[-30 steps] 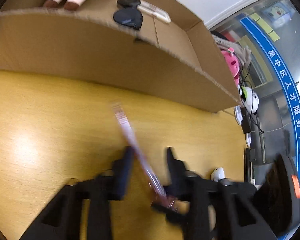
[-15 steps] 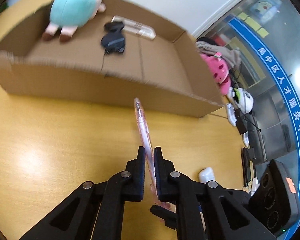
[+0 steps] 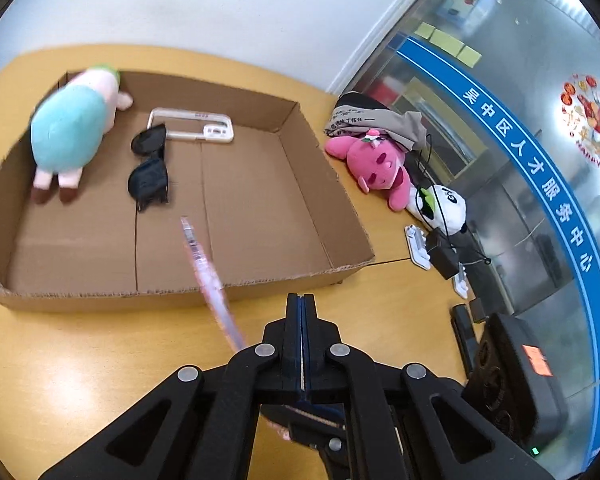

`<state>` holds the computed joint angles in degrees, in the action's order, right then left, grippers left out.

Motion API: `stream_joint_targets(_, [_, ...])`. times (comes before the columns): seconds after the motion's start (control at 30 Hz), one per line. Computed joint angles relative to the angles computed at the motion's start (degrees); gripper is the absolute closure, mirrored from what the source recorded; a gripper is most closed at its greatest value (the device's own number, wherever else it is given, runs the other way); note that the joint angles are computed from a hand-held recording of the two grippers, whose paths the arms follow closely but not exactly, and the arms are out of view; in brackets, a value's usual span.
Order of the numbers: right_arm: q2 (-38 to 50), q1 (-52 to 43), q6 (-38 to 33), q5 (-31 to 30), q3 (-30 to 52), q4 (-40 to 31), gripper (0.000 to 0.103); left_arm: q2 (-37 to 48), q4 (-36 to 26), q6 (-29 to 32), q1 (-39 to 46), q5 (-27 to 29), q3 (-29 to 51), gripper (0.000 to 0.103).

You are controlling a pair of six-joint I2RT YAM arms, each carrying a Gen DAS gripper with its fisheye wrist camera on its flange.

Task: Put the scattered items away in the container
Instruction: 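Lift the pink pen upright with the right gripper and carry it into the box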

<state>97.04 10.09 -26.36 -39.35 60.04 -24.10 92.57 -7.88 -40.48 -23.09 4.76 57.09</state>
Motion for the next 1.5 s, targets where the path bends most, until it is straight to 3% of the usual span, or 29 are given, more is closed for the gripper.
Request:
stream_joint_targets(0.07, [1.7,-1.0,-0.5,-0.7,0.6,-1.0,0.094,-0.3,2.7,-2.5,1.2,1.0,-3.3,0.092])
stream_joint_targets(0.1, [2.2,-1.1,-0.4,-0.8,0.4,-1.0,0.094,-0.4,3.3,-3.6,1.7,0.9,-4.9,0.073])
stream_joint_targets(0.13, [2.1,-1.5,-0.7,-1.1,-0.4,-1.3,0.094,-0.4,3.9,-4.6,2.1,0.7,-6.3,0.047])
stream_joint_targets(0.2, [2.3,-1.8,-0.3,-1.6,-1.5,-1.0,0.094,0.2,6.0,-6.9,3.0,1.2,-9.1,0.029])
stream_joint_targets(0.37, [2.0,-1.5,0.6,-3.1,-2.8,-0.9,0.094,3.5,10.9,-7.7,4.6,6.1,-10.4,0.033])
stream_joint_targets(0.5, [1.5,-0.6,1.1,-3.3,-2.5,-0.9,0.094,4.3,9.3,-5.1,3.7,7.5,-7.5,0.092])
stream_joint_targets(0.87, [2.5,-0.4,3.7,-4.3,2.3,-2.4,0.094,4.5,-2.0,2.0,2.4,4.4,3.9,0.094])
stream_joint_targets(1.5, [15.3,1.9,5.6,-1.2,26.3,-11.1,0.093,17.2,-15.9,13.3,6.8,7.0,29.4,0.094])
